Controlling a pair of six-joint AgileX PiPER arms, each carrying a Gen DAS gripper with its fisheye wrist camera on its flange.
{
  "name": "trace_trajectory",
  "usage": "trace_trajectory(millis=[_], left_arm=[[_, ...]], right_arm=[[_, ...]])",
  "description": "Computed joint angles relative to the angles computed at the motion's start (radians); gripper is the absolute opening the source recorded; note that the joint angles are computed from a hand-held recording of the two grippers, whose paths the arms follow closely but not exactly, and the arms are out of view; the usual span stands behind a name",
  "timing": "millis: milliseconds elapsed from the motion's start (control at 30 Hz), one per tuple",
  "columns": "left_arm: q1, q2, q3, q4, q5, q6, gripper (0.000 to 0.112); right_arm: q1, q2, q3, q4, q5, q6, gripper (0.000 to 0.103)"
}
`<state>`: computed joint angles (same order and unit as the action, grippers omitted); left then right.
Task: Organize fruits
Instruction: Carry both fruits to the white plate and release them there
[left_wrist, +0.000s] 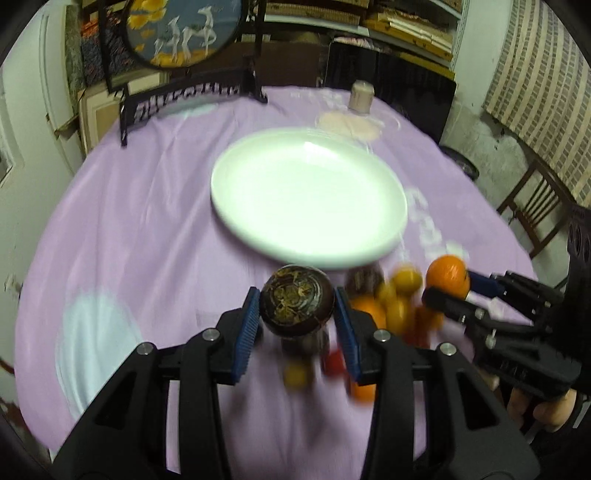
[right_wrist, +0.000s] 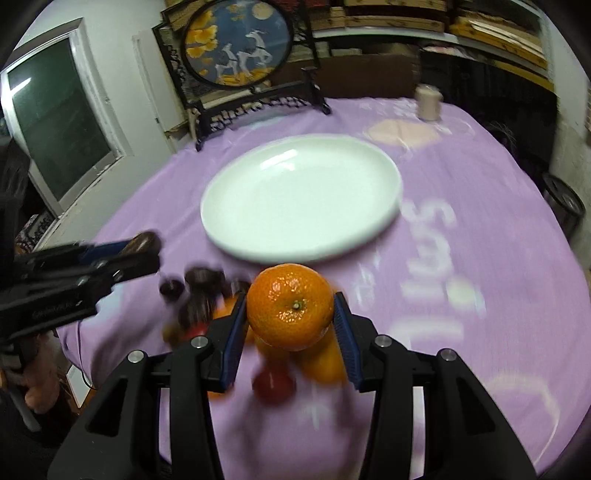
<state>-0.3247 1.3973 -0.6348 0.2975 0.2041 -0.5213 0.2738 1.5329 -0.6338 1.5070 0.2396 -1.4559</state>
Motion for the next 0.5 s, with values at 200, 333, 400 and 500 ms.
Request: trace_trajectory(millis=[200, 333, 400, 500], left_arm=[[0.132, 0.4, -0.569, -0.181, 0.174, 0.264, 0.041], [0.189, 0.691, -0.968, -0.367, 0.379, 0.419, 0.041], [0.197, 0.782, -1.09, -0.382, 0.435, 0.421, 0.041], [0.207, 0.848, -1.164, -0.437, 0.464, 0.473, 0.041]], right_arm=[[-0.038, 0.316, -0.537, -0.6, 0.149, 0.536, 0.046], [-0.027, 0.604, -0.937, -0.981, 0.265, 0.936, 0.046], [-0.022, 0.697, -1.092, -1.106, 0.358, 1.068, 0.046], [-0.027, 0.764, -1.193, -1.126, 0.405, 1.083, 0.046]])
